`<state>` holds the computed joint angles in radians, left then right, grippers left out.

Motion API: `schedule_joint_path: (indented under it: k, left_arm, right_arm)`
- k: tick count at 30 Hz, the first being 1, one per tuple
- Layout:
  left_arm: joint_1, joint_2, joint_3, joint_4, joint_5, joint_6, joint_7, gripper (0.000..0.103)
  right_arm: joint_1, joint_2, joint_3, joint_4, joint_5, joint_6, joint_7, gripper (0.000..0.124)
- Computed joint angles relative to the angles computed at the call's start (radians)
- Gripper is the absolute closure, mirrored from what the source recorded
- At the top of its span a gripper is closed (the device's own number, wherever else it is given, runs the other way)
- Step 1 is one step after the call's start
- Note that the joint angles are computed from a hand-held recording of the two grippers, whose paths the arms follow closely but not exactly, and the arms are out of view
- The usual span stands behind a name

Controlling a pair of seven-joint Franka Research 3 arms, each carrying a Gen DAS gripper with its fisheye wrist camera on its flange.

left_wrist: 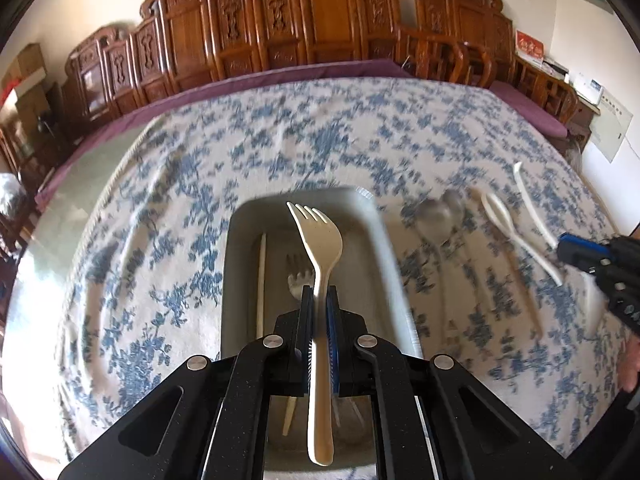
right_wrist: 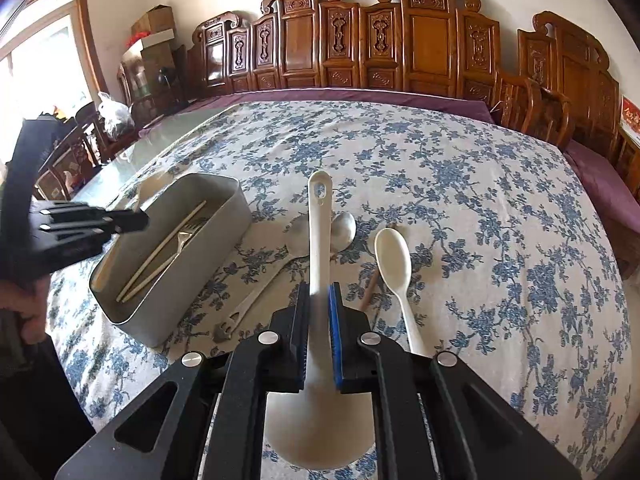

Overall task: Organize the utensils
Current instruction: 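Lower the white fork into the tray and open the left gripper while the right carries the spoon, then lower the large white spoon into the tray and open the right gripper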

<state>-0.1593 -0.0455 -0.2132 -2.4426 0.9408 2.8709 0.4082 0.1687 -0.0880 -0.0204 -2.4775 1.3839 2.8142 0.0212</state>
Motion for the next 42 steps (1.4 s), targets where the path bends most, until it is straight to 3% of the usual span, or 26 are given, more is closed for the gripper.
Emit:
schedule_joint_path:
  k: [6, 16, 20, 23, 32, 42]
  left_arm:
    - [0.021, 0.049, 0.03, -0.008, 0.001, 0.079, -0.004, 0.098]
    - [0.021, 0.067, 0.054, -0.014, -0.068, 0.13, 0.084, 0.097]
    - [0.036, 0.043, 0.06, -0.032, -0.046, 0.153, 0.062, 0.089]
    - [0.051, 0.023, 0.057, -0.044, -0.03, 0.163, 0.047, 0.088]
    - [0.142, -0.078, 0.031, -0.106, 0.052, 0.217, -0.009, 0.088]
    - [0.253, -0.152, -0.013, -0.159, 0.072, 0.265, -0.018, 0.088]
  right_arm:
    - [0.013, 0.006, 0.012, -0.001, -0.002, 0.008, 0.003, 0.113]
    - [0.047, -0.031, 0.025, -0.019, 0.02, 0.027, 0.001, 0.113]
    - [0.069, -0.048, 0.034, -0.023, 0.011, 0.046, 0.016, 0.113]
    - [0.083, -0.058, 0.037, -0.024, -0.015, 0.048, 0.057, 0.113]
    - [0.152, -0.072, 0.058, 0.0, -0.051, 0.037, 0.164, 0.113]
    - [0.204, 0.02, 0.102, 0.086, -0.054, 0.04, 0.285, 0.113]
